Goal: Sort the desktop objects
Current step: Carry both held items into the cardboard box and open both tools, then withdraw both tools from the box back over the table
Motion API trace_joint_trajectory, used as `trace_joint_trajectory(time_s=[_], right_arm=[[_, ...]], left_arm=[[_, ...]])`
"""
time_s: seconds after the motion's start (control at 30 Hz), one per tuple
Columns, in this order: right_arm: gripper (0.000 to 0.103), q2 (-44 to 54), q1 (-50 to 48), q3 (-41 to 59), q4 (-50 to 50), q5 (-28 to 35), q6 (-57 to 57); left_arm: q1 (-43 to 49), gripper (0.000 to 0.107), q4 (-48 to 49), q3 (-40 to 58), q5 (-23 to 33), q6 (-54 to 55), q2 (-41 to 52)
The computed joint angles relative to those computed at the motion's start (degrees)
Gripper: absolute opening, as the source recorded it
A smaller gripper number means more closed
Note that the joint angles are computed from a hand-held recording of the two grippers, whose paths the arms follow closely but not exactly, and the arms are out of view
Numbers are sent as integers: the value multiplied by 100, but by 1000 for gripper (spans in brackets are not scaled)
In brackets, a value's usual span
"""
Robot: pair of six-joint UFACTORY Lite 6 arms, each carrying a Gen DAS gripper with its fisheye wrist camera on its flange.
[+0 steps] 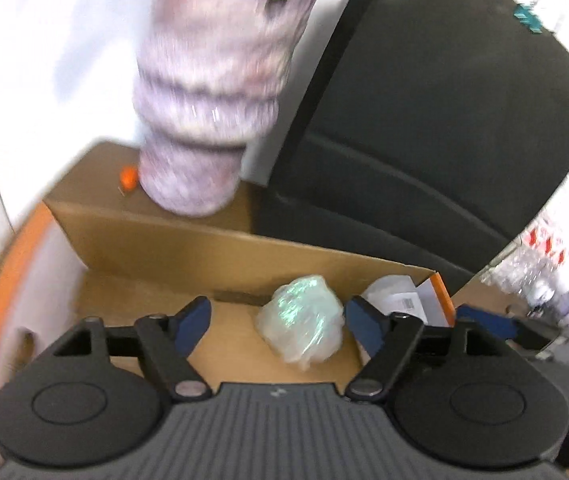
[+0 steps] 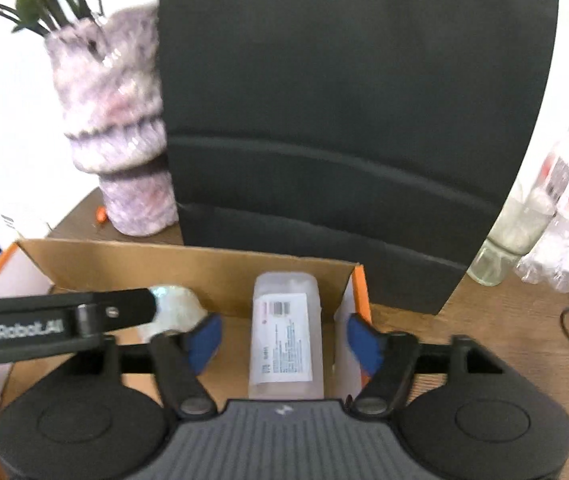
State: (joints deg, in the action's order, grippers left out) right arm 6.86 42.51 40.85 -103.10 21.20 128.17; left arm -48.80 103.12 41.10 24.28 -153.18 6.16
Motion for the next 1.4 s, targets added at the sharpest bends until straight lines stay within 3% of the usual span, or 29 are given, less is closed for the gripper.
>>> trace_joint_trajectory(time_s=[0.07, 0.17, 0.23, 0.33, 0.47, 0.7, 0.8, 1.0, 1.17, 1.4], right_arm=[[74, -498, 185, -153, 921, 68, -956], [82, -1176, 580, -256, 2470, 440, -2330], [88, -1638, 924, -321, 3259, 812, -2933], [88, -2420, 1237, -446, 4318, 1143, -3787], [88, -3160, 1822, -444, 5098, 1901, -4203], [93, -3720, 4235, -579, 4897, 3808, -2660], [97, -3558, 5391, -706, 4683, 4650, -1704], [97, -3087, 7072, -904, 4851, 5525, -272], [97, -2357, 8236, -814, 5178, 6090, 811], [97, -1068, 9357, -372, 5846, 6205, 1915]], left_arm=[[-290, 85, -1125, -132, 317, 1199, -474], [-855, 97, -2892, -100, 996, 2998, -1027], [-1236, 99, -3991, 103, 1570, 4197, -1247], [-1883, 102, -4964, 394, 2561, 4994, -1533], [-3047, 103, -5222, 632, 3687, 4594, -1789], [-5233, 103, -5291, 745, 5636, 3186, -1526], [-5921, 103, -5469, 861, 6144, 2698, -1043], [-7105, 103, -5896, 1156, 6655, 1763, -245], [-7738, 103, -6226, 1466, 6733, 1053, 380], [-8581, 103, -6641, 2008, 6621, 61, 1397]])
